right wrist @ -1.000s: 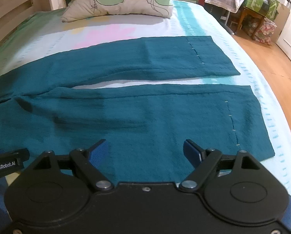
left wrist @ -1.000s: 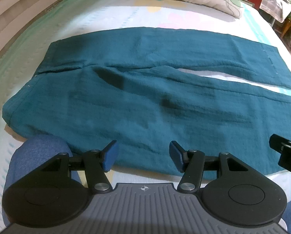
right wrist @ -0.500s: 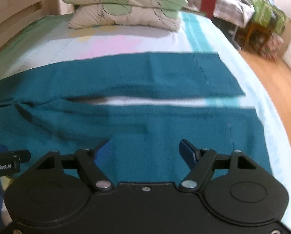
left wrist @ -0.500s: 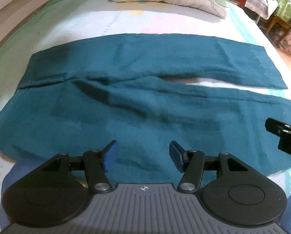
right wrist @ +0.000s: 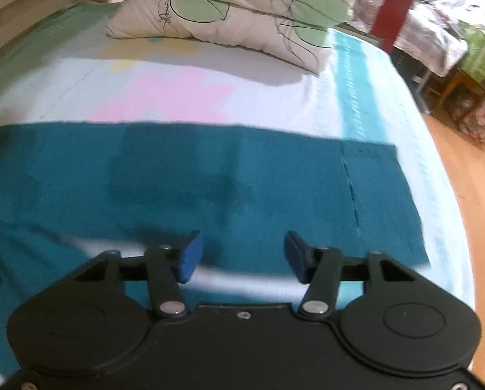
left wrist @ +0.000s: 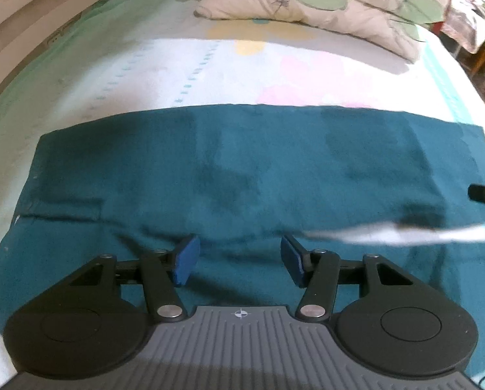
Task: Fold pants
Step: 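Move the right gripper to a trouser leg hem and close on it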
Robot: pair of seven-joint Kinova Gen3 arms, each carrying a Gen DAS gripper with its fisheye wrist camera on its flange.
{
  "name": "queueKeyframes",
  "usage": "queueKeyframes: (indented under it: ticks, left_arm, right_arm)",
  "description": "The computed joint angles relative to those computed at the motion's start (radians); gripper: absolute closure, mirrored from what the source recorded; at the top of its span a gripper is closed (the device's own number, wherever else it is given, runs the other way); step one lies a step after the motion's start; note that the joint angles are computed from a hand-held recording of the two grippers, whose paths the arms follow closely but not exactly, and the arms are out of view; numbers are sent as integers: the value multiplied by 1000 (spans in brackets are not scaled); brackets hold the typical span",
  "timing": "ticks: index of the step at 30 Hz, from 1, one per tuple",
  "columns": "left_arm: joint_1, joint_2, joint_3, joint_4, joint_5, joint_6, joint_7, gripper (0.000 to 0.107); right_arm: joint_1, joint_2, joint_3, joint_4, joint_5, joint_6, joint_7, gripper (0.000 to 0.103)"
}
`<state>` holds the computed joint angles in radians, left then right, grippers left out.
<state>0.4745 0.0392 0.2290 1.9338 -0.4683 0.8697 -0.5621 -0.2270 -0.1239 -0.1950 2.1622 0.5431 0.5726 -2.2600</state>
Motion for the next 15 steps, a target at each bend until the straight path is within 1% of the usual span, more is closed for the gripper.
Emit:
queueKeyframes:
  ticks: [2, 3, 5, 6, 9, 10, 11, 12, 15]
  left_arm:
    - [-25, 43, -21, -23, 20, -19, -37, 53]
    - [-32, 64, -31, -33, 27, -29, -51, 54]
    - [-38, 98, -50, -52, 30, -37, -68, 54]
    - [-39, 110, -60, -60, 29, -38, -76, 54]
    - [-48, 144, -85, -83, 42, -53, -111, 54]
    - [-56, 152, -92, -92, 53, -57, -132, 54]
    - [-61, 160, -99, -100, 60, -58, -146, 54]
    - [-67, 167, -106, -106, 67, -64, -161, 54]
    - [-72, 180, -123, -121, 74, -73, -184, 54]
  right_arm:
    - [-10, 66, 72, -31, -28, -77, 81, 47]
    - [5, 101, 85, -48, -37, -118, 122, 46]
    - [69, 157, 62, -71, -52, -199, 203, 43]
    - [85, 186, 63, -82, -60, -237, 244, 41]
    - [54, 285, 133, -135, -68, -309, 343, 35]
    - [60, 310, 136, -146, -83, -336, 383, 35]
    - [80, 333, 121, -166, -100, -347, 424, 35]
    - [118, 354, 88, -178, -112, -357, 464, 35]
    - [256, 428, -50, -243, -137, -337, 586, 35]
